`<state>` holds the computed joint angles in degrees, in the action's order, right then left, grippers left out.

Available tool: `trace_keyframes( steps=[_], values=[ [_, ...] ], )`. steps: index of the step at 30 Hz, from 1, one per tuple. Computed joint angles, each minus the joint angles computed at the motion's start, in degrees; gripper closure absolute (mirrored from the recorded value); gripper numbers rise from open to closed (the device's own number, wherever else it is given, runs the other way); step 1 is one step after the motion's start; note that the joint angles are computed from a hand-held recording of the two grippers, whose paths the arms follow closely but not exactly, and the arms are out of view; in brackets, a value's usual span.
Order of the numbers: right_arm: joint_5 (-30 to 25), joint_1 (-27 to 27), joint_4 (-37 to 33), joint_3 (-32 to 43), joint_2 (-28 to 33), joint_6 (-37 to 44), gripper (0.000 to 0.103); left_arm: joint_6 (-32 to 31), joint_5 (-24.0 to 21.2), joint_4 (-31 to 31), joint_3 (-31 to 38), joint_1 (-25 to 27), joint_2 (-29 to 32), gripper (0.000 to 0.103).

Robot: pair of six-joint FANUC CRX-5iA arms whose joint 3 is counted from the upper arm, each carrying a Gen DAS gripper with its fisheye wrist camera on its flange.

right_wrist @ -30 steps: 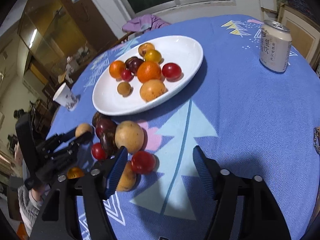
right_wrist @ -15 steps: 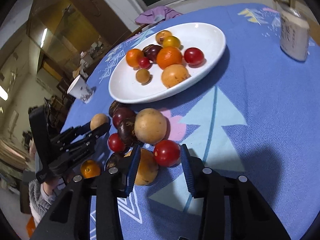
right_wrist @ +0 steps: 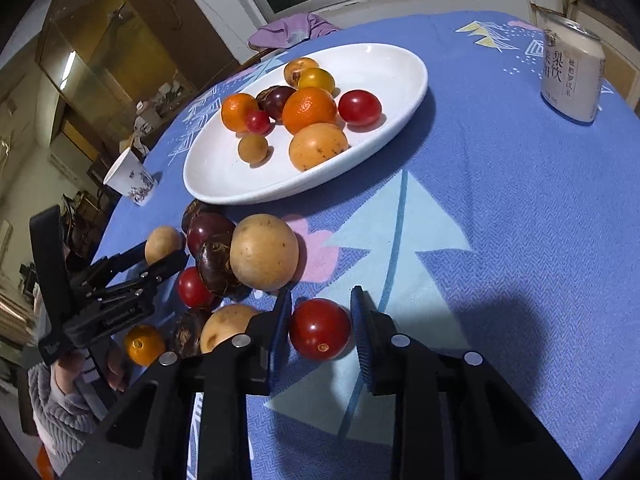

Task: Organize fruits
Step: 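Grasp a yellow pear with the left tool while the right tool grasps a red tomato, then set the pear and tomato on the white plate and open both tools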

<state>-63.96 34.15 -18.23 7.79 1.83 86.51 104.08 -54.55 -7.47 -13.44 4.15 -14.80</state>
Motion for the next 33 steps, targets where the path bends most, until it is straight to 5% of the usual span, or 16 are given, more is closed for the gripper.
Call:
trace_keyframes(
  steps=[5, 10, 14, 22, 26, 29, 33],
  values=[
    [1.8, 4.1, 7.9, -3.0, -1.5, 0.7, 0.073, -1.2, 1.2, 1.4, -1.0, 0.5, -0.8, 0.031],
    [0.9, 3.8, 7.9, -3.5, -2.3, 2.4, 0.073, -1.7, 1.5, 0.4, -0.5, -0.8, -0.6, 0.058],
    [2.8, 5.3, 10.4, -5.6, -3.5, 1.4, 0.073, -1.6, 2.0, 1.2, -0.9, -0.2, -0.9, 0.059],
    [2.9, 0.4, 2.1, -2.5, -4.2, 2.0, 0.074, 0.8, 4.5, -0.5, 0.4, -1.3, -3.5, 0.059],
    [8.8, 2.7, 8.6, -0.5, -5.1, -2.7, 0.074, 1.1, 4.5, 0.0, 6.3, -1.5, -0.8, 0.059],
    [9.3, 3.8, 12.4, 5.7, -1.2, -5.3, 0.075, 5.5, 3.1, -7.4, 13.6, -4.8, 3.5, 0.059],
    [11.8, 4.8, 17.0, 11.0, 5.5, -9.9, 0.075, 8.6, 3.0, -9.4, 17.4, -5.6, 8.5, 0.059]
  ],
)
